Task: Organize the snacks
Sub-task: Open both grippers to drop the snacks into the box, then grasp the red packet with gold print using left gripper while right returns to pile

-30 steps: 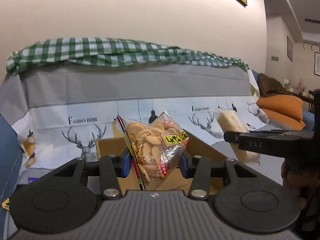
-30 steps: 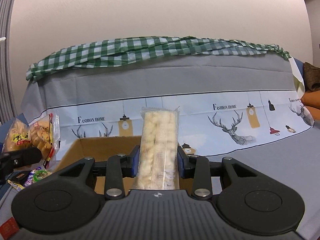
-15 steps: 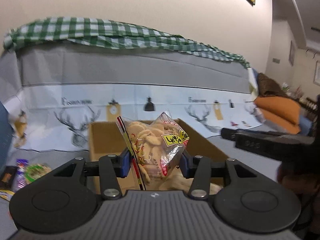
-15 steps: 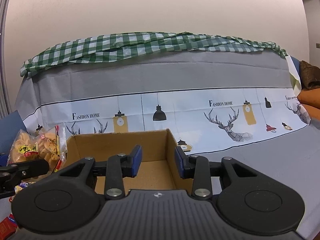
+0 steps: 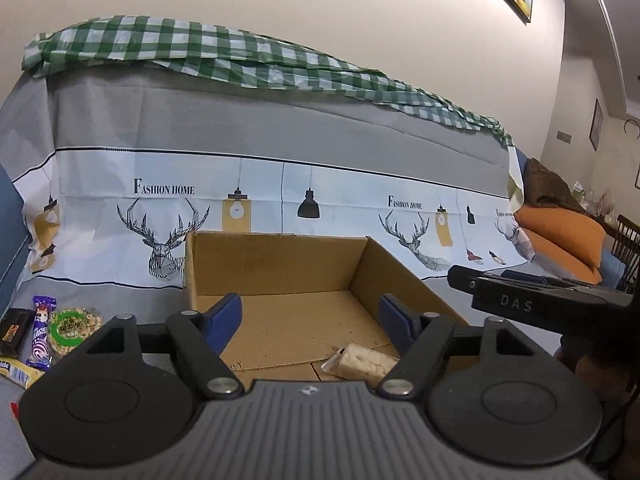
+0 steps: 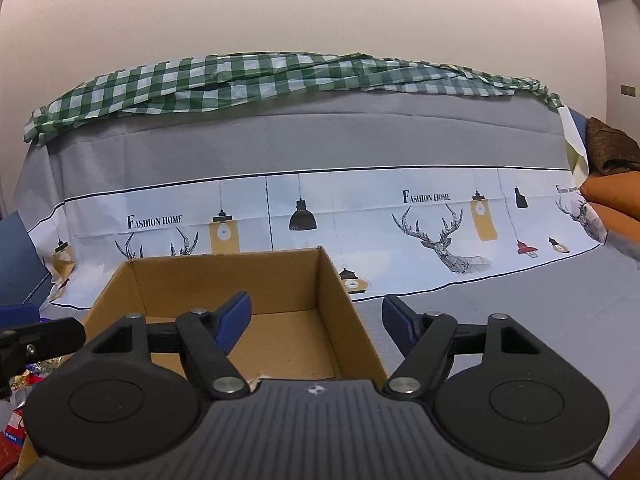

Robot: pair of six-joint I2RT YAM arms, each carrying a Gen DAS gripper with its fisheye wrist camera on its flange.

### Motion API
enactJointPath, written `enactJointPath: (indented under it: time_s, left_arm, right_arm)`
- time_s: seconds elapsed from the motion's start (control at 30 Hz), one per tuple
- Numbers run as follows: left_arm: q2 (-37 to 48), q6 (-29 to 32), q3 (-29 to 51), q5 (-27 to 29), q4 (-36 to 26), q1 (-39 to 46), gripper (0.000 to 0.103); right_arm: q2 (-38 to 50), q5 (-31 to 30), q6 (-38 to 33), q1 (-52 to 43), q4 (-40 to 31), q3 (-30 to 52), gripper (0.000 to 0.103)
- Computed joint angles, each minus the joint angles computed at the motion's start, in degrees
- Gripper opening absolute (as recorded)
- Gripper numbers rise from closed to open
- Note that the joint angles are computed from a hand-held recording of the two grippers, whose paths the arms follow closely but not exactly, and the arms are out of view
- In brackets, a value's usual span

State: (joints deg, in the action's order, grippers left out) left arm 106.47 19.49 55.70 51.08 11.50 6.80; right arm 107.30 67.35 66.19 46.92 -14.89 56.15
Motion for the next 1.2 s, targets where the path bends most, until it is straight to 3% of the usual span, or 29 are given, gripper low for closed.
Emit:
enactJointPath:
  time_s: [0.17,0.4,0.47,0.6,0.77,0.87,0.97,1.1,1.2]
  left_arm:
    - [0.2,1.8,1.2,1.1,-2.6,0.6,0.052]
    - [-0.1,2.4,2.1,1.2,-3.9,2.9,0.049]
    - [-0.2,4.5,3.5,2.0,-7.1,4.5,0.049]
    - [0.3,14.0,8.5,1.4,-15.9,6.9,0.049]
    - [1.6,26.1,11.2,4.4,-18.1,13.1,0.049]
    - [3.8,23.1,13.2,8.6,-19.1,17.4,0.049]
    - [5.5,16.5,13.5,11.5,-14.6,20.6,0.049]
    - [8.6,11.2,15.8,8.6,-11.5,22.6,0.049]
    - [11.6,12.6,20.1,4.6,-15.2,22.7,0.048]
  right_arm:
    - [0.3,0.8,-0.8,0.4,0.7,0.1,0.070]
    - [0.1,2.9,-2.2,1.4,3.9,-0.5,0.056]
    - [0.0,3.9,-2.7,2.1,5.0,-0.6,0.054]
    - [0.8,6.1,-3.0,4.0,5.8,0.6,0.054]
    - [1.8,8.4,-6.7,6.6,9.5,2.0,0.055]
    - [2.3,8.5,-9.4,7.6,12.6,2.7,0.059]
    - [2.5,7.7,-10.1,8.2,15.6,3.0,0.062]
    - [4.1,6.1,-11.1,8.6,18.3,4.9,0.062]
    - [6.1,5.8,-15.8,9.3,22.4,6.7,0.062]
